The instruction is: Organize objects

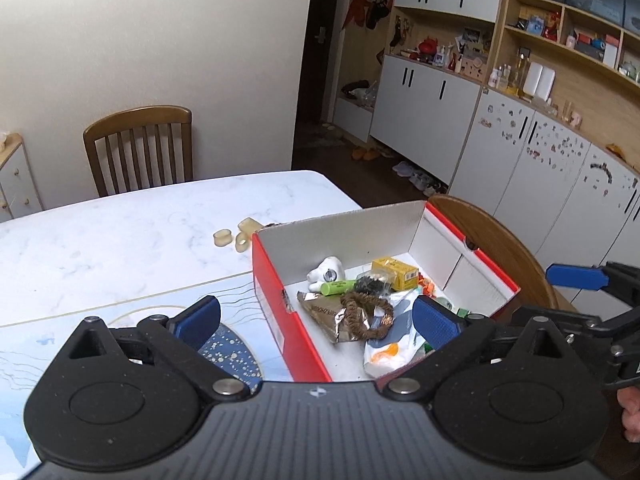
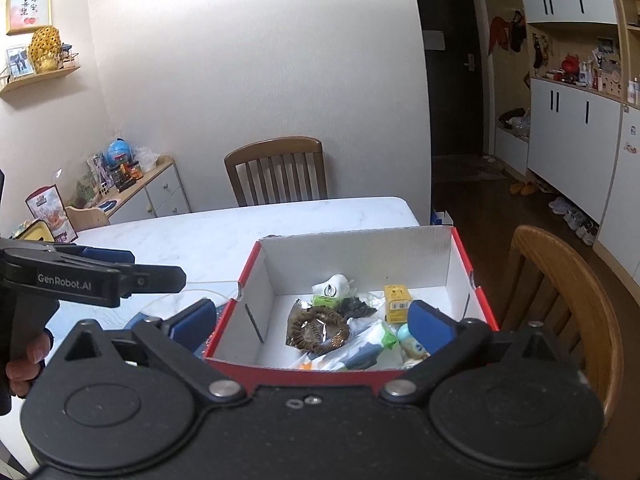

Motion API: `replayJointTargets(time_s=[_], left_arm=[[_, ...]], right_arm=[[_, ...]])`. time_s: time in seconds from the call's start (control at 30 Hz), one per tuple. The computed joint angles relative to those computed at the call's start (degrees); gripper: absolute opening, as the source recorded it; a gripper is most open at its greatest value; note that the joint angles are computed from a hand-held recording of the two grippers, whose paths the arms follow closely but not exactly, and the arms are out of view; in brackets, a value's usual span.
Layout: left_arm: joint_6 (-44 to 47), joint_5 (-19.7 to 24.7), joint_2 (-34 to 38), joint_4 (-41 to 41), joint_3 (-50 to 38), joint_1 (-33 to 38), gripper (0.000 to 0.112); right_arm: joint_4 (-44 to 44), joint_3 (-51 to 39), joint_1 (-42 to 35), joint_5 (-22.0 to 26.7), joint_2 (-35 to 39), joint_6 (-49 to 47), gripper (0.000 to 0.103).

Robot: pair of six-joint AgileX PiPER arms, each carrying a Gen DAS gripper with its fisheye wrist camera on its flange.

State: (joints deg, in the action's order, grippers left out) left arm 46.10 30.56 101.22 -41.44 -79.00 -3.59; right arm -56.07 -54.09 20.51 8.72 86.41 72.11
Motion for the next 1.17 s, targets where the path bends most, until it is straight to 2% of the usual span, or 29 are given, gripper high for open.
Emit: replayJointTargets(time_s=[0.07, 0.37, 0.63, 0.83, 1.17], left_arm=[[-0.4, -0.35, -0.61, 1.32, 0.74, -0.17, 0.103], [0.08, -2.16, -2.88, 1.8, 3.82, -0.23, 0.103], [3.71, -1.35, -4.17, -1.82, 5.07, 0.86, 0.103], [3.93, -1.3, -4.79, -1.33, 5.4, 1.0, 0.103], [4.48, -1.19, -4.95, -1.21, 5.16, 1.87, 0.103]], right_arm=[[-3.76, 0.56, 0.87, 0.55, -0.56, 4.54, 0.101], [-10.93, 1.58, 4.66, 4.08, -2.1, 14.19, 0.101], [-10.42, 1.93, 6.65, 6.2, -2.74, 14.62, 0.101], [-8.59, 1.51, 8.0, 8.12, -2.7, 14.06, 0.101], [-7.21, 0.41, 8.79, 8.68, -1.84, 13.25, 0.101]])
